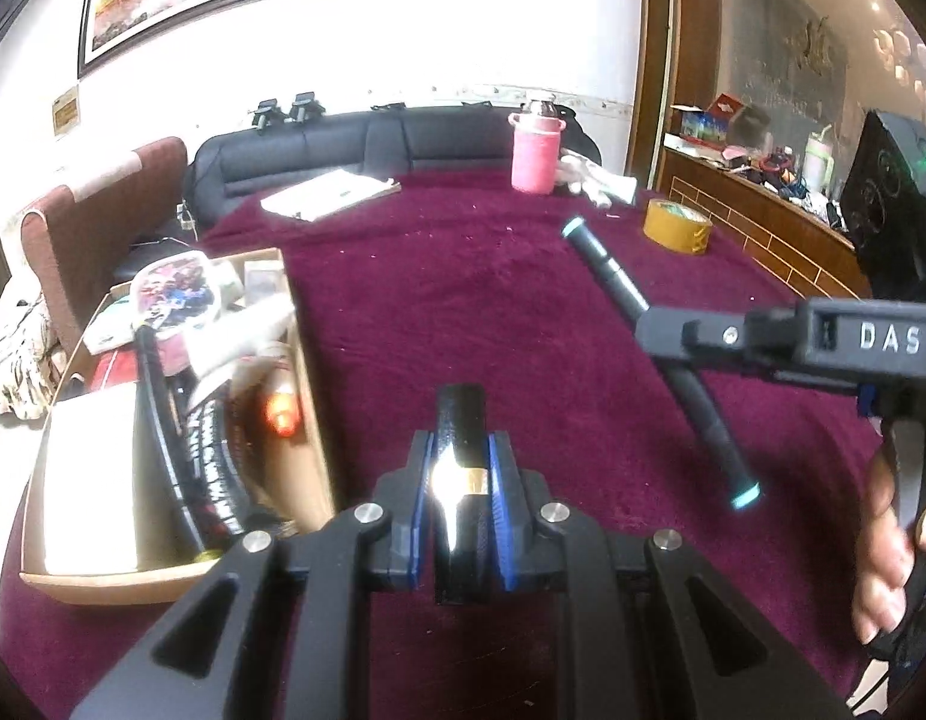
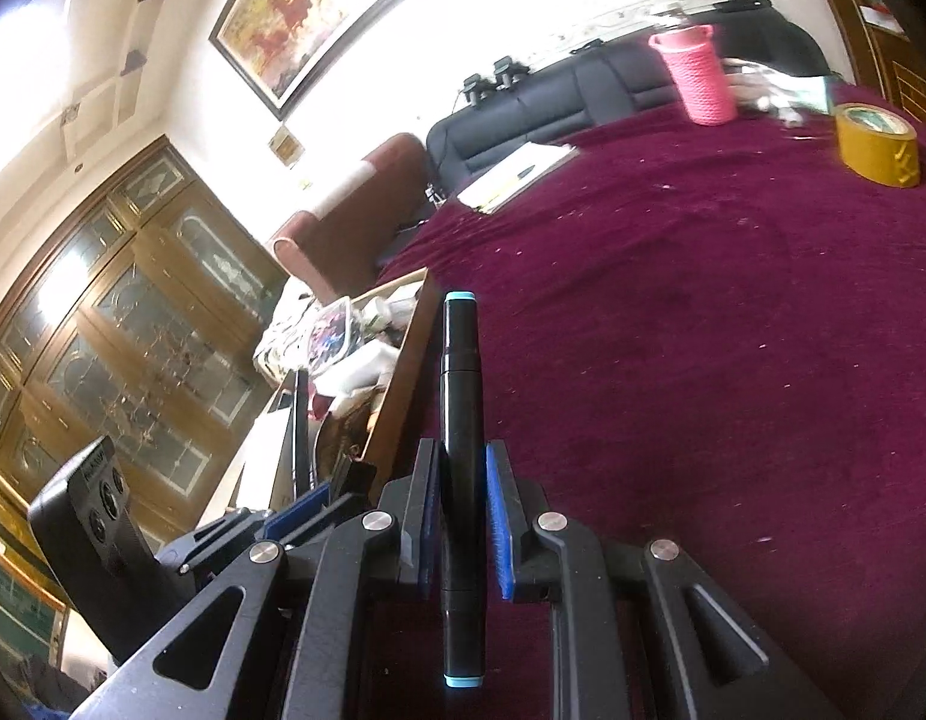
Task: Organize objects
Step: 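Lower the marker into the box with right gripper while left gripper places the lipstick there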
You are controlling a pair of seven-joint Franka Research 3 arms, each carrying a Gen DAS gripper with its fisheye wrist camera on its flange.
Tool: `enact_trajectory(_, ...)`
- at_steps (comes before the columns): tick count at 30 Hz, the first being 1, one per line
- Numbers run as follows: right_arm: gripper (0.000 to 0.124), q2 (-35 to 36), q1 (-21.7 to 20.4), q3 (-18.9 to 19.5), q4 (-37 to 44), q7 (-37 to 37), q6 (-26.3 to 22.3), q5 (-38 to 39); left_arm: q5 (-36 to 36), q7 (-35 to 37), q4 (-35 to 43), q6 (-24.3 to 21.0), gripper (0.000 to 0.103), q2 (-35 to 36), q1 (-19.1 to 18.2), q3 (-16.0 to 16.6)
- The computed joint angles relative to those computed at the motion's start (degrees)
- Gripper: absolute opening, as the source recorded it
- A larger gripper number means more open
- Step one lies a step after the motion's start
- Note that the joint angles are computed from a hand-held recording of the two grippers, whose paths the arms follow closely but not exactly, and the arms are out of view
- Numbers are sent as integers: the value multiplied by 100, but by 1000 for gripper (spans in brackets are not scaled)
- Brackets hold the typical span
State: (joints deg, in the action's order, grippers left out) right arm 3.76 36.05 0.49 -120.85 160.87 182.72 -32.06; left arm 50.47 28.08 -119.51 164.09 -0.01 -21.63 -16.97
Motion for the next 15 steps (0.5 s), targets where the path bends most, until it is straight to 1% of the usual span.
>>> enact_trajectory(2, 17, 43, -55, 155, 42, -310, -49, 299, 80, -141, -86, 87, 17, -88, 34, 23)
enact_trajectory(5, 17, 130, -30, 232, 147, -637, -114, 609, 147, -265, -213, 191, 17, -219, 107, 22)
enact_trajectory(8, 17, 187, 109, 188, 265, -840, -217, 761, 227, -400, -322, 293, 17, -344, 201, -4)
enact_trajectory(11, 17, 271, 174, 215, 417, -1095, -335, 964, 268, -480, -419, 389, 17, -469, 308, -29)
enact_trajectory(14, 17, 382, 175, 319, 587, -1478, -428, 1309, 274, -572, -526, 486, 17, -602, 431, -54)
enact_trajectory(15, 17, 418, 235, 280, 652, -1511, -469, 1333, 301, -638, -589, 535, 17, -671, 485, -63)
